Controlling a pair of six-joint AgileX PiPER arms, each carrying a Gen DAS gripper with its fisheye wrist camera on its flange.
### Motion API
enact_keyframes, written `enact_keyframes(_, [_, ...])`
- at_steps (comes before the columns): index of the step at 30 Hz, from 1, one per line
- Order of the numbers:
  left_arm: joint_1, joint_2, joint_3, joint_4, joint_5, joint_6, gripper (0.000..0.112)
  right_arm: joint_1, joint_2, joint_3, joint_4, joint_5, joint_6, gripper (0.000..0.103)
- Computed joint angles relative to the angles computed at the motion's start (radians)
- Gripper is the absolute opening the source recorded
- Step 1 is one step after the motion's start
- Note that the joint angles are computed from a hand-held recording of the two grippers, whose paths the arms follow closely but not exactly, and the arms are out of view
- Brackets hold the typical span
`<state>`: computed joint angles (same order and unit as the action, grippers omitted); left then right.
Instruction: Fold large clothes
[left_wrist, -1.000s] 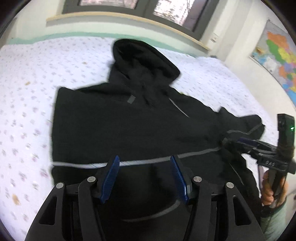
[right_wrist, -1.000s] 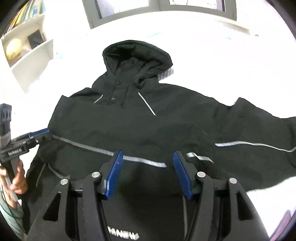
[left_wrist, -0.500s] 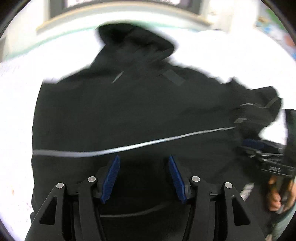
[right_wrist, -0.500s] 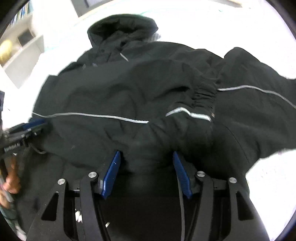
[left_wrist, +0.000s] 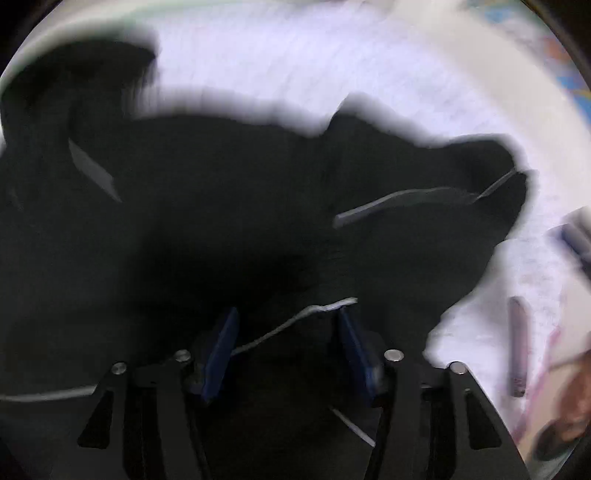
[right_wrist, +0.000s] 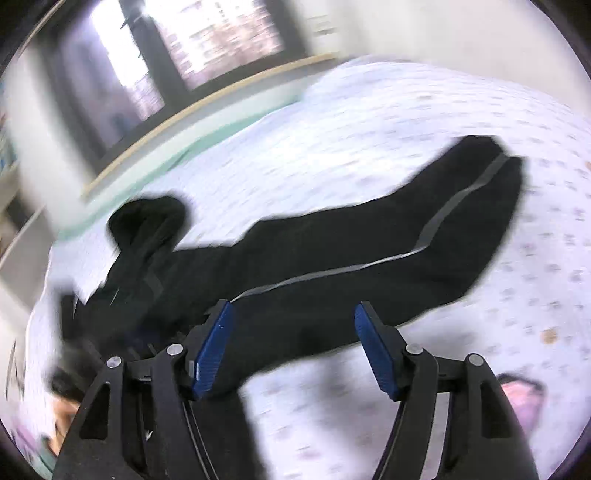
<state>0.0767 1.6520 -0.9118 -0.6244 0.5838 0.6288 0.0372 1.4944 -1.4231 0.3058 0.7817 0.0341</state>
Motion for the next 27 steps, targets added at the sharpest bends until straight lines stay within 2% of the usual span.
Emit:
enact_keyframes(1, [-0.014, -0.008, 0.034, -0.041, -0.06, 0.045, 0.06, -0.049, 0.006, -0.013, 0.001, 0.006, -0.003, 0.072])
enact_keyframes(2, [-0.019, -0.038, 0.06, -0.052, -0.08, 0.072, 0.06, -0.097, 0.019, -0.03, 0.018, 0.013, -0.015, 0.072])
enact_keyframes(5, [0.012, -0.036, 0.057, -0.114, -0.045, 0.136, 0.06, -0.248, 0.091, -0.086, 0.14, 0.017, -0.072, 0.072])
enact_keyframes(7, [0.002, -0.04, 0.061, -0.106, -0.059, 0.128, 0.06, -0.309, 0.169, -0.15, 0.153, 0.011, -0.043, 0.072])
enact_keyframes(10, [-0.053, -0.057, 0.085, -0.047, -0.133, 0.073, 0.06, -0.339, 0.259, -0.225, 0.11, -0.005, 0.011, 0.072])
enact_keyframes(13, [-0.051, -0.061, 0.093, -0.074, -0.141, 0.103, 0.06, -0.35, 0.358, -0.309, 0.095, 0.001, 0.056, 0.072])
enact_keyframes(14, [-0.026, -0.06, 0.098, -0.104, -0.129, 0.15, 0.06, -0.356, 0.394, -0.342, 0.114, 0.016, 0.049, 0.072])
enact_keyframes(16, [-0.02, -0.066, 0.102, -0.115, -0.126, 0.166, 0.06, -0.372, 0.483, -0.416, 0.258, 0.085, -0.048, 0.071])
enact_keyframes(17, [-0.01, -0.07, 0.111, -0.137, -0.128, 0.197, 0.06, -0.379, 0.522, -0.456, 0.328, 0.122, -0.1, 0.067])
enact_keyframes(18, [-0.006, -0.079, 0.118, -0.156, -0.131, 0.22, 0.06, -0.378, 0.529, -0.46, 0.377, 0.129, -0.152, 0.045])
enact_keyframes(19, [0.005, -0.094, 0.126, -0.19, -0.126, 0.255, 0.06, -0.376, 0.507, -0.435, 0.392, 0.109, -0.185, 0.03])
enact_keyframes(21, [0.052, -0.146, 0.159, -0.286, -0.084, 0.359, 0.06, -0.386, 0.42, -0.336, 0.466, 0.049, -0.308, 0.017])
enact_keyframes(24, [0.086, -0.206, 0.158, -0.392, -0.041, 0.433, 0.06, -0.389, 0.284, -0.224, 0.425, -0.04, -0.35, 0.016])
enact_keyframes(27, [0.074, -0.211, 0.132, -0.409, -0.02, 0.413, 0.06, -0.407, 0.226, -0.196, 0.391, -0.052, -0.345, 0.016])
